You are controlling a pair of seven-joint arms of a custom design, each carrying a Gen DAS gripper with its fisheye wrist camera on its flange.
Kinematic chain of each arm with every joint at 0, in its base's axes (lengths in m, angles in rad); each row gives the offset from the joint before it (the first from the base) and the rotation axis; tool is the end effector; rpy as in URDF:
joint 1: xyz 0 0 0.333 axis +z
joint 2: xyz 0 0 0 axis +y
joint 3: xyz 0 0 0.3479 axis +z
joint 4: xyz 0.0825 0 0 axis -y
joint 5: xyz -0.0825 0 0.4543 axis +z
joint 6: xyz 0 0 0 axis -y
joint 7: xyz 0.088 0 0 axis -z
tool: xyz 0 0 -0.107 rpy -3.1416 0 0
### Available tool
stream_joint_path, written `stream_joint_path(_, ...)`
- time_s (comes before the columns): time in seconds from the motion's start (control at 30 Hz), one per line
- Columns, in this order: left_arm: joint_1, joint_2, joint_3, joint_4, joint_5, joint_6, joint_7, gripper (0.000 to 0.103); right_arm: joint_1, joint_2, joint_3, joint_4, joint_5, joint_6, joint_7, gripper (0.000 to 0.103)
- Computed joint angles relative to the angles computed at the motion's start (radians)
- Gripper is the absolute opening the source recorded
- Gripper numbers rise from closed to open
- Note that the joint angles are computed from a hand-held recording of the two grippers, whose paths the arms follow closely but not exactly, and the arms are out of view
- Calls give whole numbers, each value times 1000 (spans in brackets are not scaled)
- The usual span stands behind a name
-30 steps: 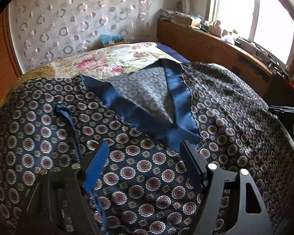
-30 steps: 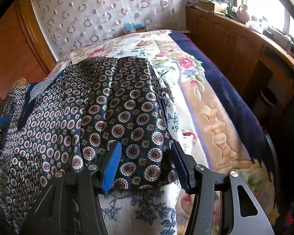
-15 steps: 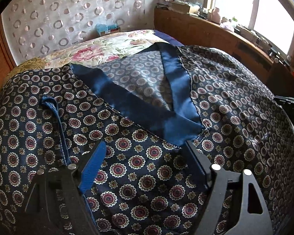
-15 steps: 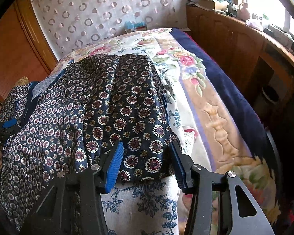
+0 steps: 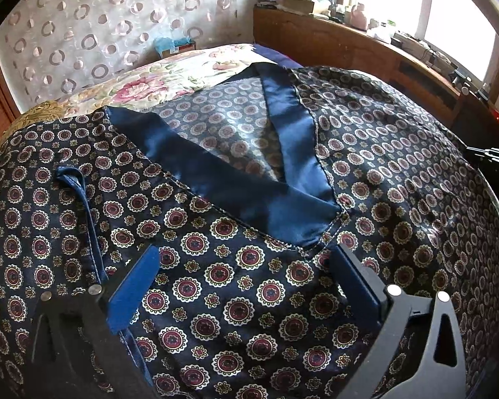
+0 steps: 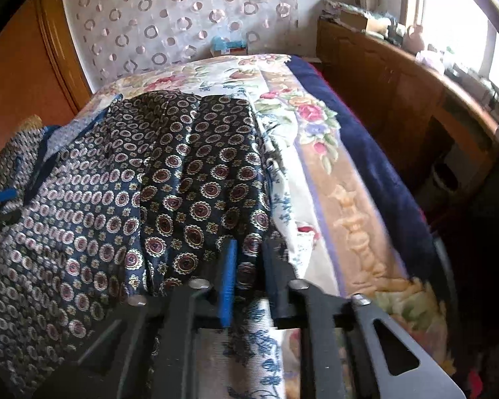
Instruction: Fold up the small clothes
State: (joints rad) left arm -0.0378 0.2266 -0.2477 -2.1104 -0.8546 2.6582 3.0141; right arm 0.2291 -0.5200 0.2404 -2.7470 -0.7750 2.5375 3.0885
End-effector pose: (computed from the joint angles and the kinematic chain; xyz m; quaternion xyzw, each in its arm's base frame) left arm 0.6341 -0.1605 0.3204 -0.2660 0.9135 -0.2971 0.0810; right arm 0.3781 0.1926 0.3799 -0.4936 0.8027 -0.2833 0.1785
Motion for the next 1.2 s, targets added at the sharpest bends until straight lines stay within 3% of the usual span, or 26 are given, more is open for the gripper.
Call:
stream_joint_path(0.13, 0, 0, 0, 0, 0, 0, 0, 102, -10, 22, 32, 32, -50, -17, 27, 3)
stream_joint_path(0.4, 0, 0, -1, 0, 0, 0, 0, 102, -42, 71, 63, 101, -255, 116, 174, 3)
stream_joint_path(0.67, 0, 0, -1, 0, 0, 0, 0, 102, 0, 287, 8, 222, -342, 239, 200, 3)
stream_joint_path(0.9, 0, 0, -1, 0, 1, 0, -1, 102, 28, 335, -51, 237, -335, 275, 212, 3)
stream_joint_path(1.0, 0, 1, -1, 1, 2, 0, -2, 102, 36, 334, -58, 236, -312, 265, 191, 7)
stream_joint_path(1.07, 0, 0, -1, 0, 1, 1, -2, 102, 47, 304, -64, 222, -263, 245, 144, 20)
stream_joint_path(1.2, 0, 1, -1, 1, 2, 0, -2, 102, 33, 216, -28, 194, -273, 207, 153, 30)
